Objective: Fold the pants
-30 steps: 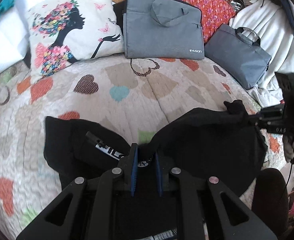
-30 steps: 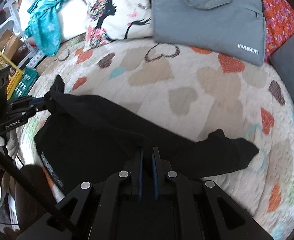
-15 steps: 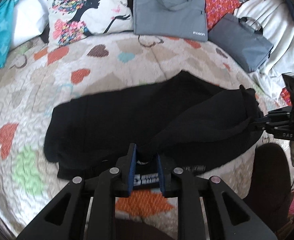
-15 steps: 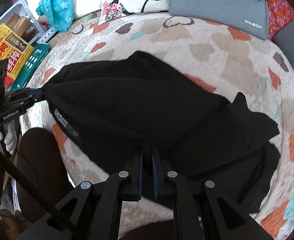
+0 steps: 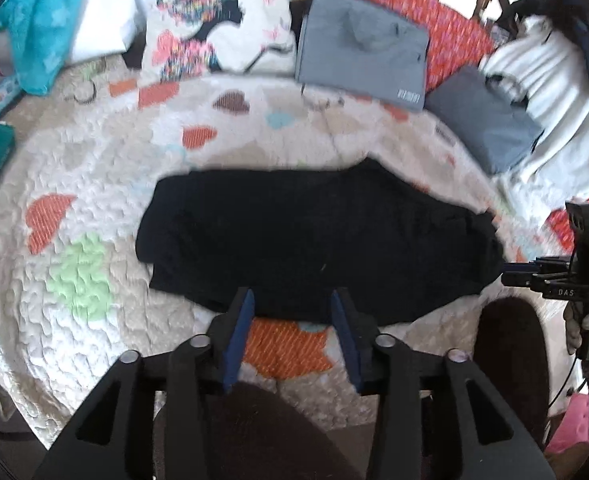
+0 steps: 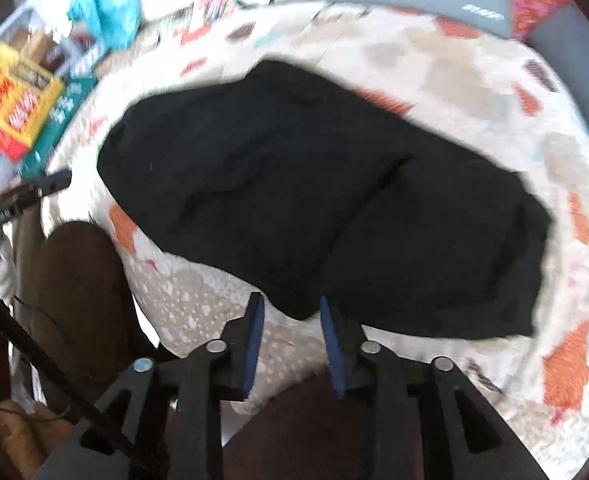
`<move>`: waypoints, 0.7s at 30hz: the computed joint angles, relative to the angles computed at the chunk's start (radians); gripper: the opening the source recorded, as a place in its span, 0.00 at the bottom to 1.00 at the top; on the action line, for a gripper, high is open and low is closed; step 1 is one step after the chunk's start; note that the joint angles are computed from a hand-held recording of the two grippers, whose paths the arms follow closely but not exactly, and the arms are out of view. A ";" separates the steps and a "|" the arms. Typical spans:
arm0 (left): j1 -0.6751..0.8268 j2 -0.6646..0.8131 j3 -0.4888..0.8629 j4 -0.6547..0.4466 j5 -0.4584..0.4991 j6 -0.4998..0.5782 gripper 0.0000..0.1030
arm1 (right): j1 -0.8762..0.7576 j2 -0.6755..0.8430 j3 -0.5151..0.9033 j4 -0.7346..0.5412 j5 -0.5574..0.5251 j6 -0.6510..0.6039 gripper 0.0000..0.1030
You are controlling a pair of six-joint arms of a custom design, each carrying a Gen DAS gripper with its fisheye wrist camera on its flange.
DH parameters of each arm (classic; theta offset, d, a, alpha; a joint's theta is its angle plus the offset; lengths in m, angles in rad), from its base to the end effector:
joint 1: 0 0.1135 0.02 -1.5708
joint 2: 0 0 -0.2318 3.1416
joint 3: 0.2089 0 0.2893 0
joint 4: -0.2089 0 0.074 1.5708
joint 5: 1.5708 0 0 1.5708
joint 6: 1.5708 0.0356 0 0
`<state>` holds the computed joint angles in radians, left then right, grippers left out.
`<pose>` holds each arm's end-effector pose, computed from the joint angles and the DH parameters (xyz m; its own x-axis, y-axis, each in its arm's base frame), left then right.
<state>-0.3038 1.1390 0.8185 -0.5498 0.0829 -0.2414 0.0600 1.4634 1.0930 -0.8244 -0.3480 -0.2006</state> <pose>0.2673 -0.0869 0.2081 -0.7918 -0.0014 -0.6108 0.1645 0.9625 -0.2156 0.3188 0.0313 0.1975 -0.8737 -0.2401 -0.4230 -0.3627 0.9011 0.2377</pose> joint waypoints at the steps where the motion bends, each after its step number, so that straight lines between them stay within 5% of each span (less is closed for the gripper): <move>1: -0.004 -0.010 0.004 0.014 0.007 -0.012 0.52 | -0.046 -0.029 -0.004 -0.002 -0.019 -0.001 0.40; 3: -0.024 0.005 0.021 0.069 0.023 -0.043 0.59 | -0.156 -0.054 0.002 0.011 -0.048 0.009 0.49; 9: -0.141 0.289 0.176 0.253 0.034 -0.103 0.61 | -0.362 0.043 0.077 0.061 -0.137 0.105 0.50; 13: -0.186 0.468 0.243 0.380 0.031 -0.132 0.61 | -0.341 0.124 0.114 0.124 -0.142 0.155 0.50; 17: -0.178 0.531 0.205 0.495 0.062 -0.174 0.61 | -0.254 0.206 0.152 0.208 -0.068 0.212 0.61; 21: -0.175 0.603 0.241 0.445 0.036 -0.163 0.61 | -0.201 0.332 0.247 0.191 -0.005 0.193 0.61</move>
